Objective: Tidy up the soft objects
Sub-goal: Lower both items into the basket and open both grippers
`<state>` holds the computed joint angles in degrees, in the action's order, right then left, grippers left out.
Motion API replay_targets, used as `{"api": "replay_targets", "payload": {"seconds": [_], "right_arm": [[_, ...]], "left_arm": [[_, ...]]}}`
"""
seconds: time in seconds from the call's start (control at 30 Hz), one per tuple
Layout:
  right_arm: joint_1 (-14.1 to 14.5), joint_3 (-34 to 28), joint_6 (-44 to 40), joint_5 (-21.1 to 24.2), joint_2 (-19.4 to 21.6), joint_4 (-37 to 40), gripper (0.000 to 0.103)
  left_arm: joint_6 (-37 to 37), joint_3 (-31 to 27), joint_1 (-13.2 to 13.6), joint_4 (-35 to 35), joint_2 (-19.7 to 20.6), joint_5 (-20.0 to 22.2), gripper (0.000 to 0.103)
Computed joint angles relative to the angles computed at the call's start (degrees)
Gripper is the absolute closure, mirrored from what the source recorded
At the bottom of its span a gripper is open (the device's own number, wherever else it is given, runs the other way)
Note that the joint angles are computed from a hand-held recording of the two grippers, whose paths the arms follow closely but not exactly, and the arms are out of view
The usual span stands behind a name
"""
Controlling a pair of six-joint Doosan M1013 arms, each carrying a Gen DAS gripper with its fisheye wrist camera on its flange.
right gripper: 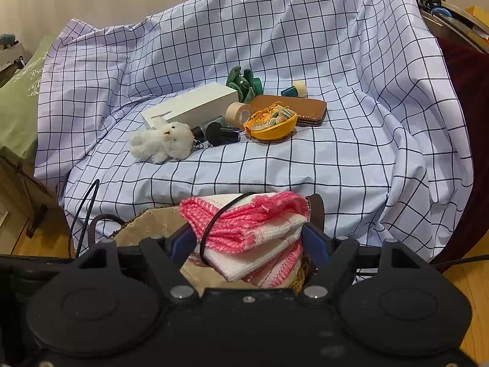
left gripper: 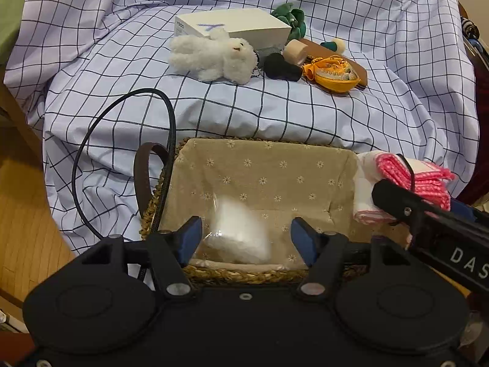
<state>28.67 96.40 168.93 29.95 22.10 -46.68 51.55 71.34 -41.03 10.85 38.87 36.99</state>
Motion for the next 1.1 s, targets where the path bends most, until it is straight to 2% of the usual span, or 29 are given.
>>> {"api": "replay_targets", "payload": {"seconds": [0.13, 1.1], "right_arm": [[-0.14, -0.02, -0.71, -0.09, 0.02, 0.76, 0.028], [-0.52, 0.44, -1.43, -0.56, -0.25, 1.74, 0.028]], "left_arm": [[-0.03, -0.18, -0.29, 0.99, 0.12, 0.42, 0.037], [-0.65, -0.09, -0.29, 2.01, 0.08, 0.57, 0.037]]}}
